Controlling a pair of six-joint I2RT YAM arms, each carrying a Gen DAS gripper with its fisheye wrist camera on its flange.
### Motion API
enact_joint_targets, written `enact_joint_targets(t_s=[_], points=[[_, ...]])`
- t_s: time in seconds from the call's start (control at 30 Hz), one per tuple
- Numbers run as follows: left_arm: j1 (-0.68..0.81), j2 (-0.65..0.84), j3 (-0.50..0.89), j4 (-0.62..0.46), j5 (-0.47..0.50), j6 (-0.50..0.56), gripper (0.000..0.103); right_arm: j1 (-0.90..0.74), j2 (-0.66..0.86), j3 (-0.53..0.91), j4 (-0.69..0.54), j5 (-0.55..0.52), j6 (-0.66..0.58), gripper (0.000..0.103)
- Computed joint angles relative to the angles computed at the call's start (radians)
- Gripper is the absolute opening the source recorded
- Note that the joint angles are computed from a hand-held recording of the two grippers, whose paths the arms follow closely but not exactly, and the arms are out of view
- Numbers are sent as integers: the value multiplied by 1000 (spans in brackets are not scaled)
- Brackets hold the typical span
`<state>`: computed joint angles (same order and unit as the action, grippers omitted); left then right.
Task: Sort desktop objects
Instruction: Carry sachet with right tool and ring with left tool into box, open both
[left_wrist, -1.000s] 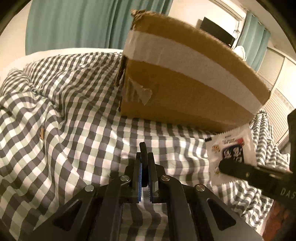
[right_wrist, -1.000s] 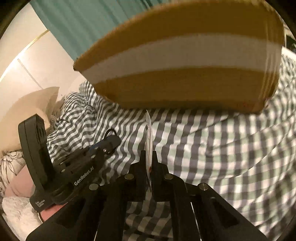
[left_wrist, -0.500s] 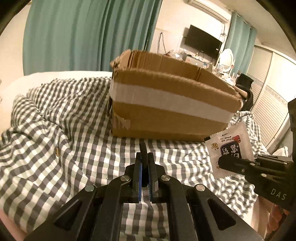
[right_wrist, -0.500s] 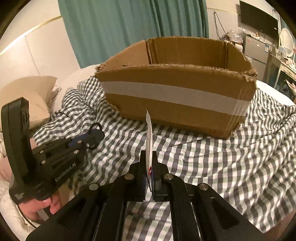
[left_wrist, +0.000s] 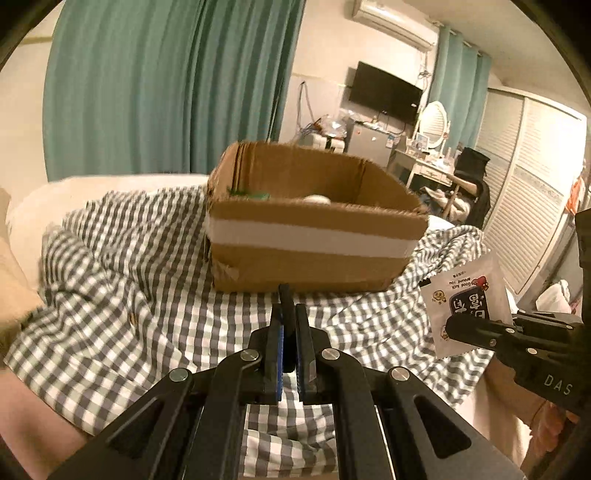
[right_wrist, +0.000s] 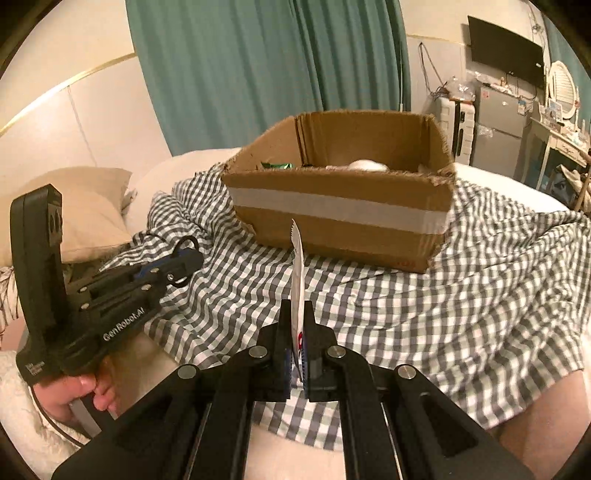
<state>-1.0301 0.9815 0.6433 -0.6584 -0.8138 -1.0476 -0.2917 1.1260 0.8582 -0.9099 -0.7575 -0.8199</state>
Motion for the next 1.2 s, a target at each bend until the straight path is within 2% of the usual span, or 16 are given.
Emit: enact_joint_targets(t_s=[0.1, 0.2, 0.3, 0.43, 0.57, 0.7, 0.87, 0.97, 1.03, 1.07, 1.1, 1.17, 1.2], points=[[-1, -25, 36, -20, -3, 40, 5, -52, 14, 64, -76, -39, -56, 3], [41, -46, 78, -12, 15, 138, 5, -77, 37, 134, -124, -63, -90, 3], [120, -60, 121, 16, 60, 261, 5, -54, 48, 189, -115, -58, -76, 4], [246, -30, 187, 74, 154, 426, 5, 17, 104, 271, -56, -54, 6, 4], [397, 59, 251, 171, 285, 570, 5, 114, 214, 376, 40, -23, 126, 4], [528, 179, 296, 282, 414, 664, 5, 199, 347, 481, 131, 48, 210, 4], [666, 377, 355, 409, 550, 699, 5, 290, 556, 636, 206, 121, 301, 4], [704, 473, 404, 460, 537, 706, 5, 332, 632, 678, 264, 185, 341, 4], [715, 527, 450, 462, 504, 705, 10, 356, 659, 684, 334, 250, 390, 16], [720, 544, 465, 462, 487, 693, 18, 360, 665, 683, 367, 269, 418, 51], [725, 557, 476, 461, 478, 677, 42, 358, 658, 668, 412, 280, 451, 86], [731, 559, 471, 471, 451, 637, 77, 346, 629, 629, 482, 280, 489, 89], [731, 541, 444, 501, 443, 625, 80, 341, 620, 629, 480, 287, 490, 89]])
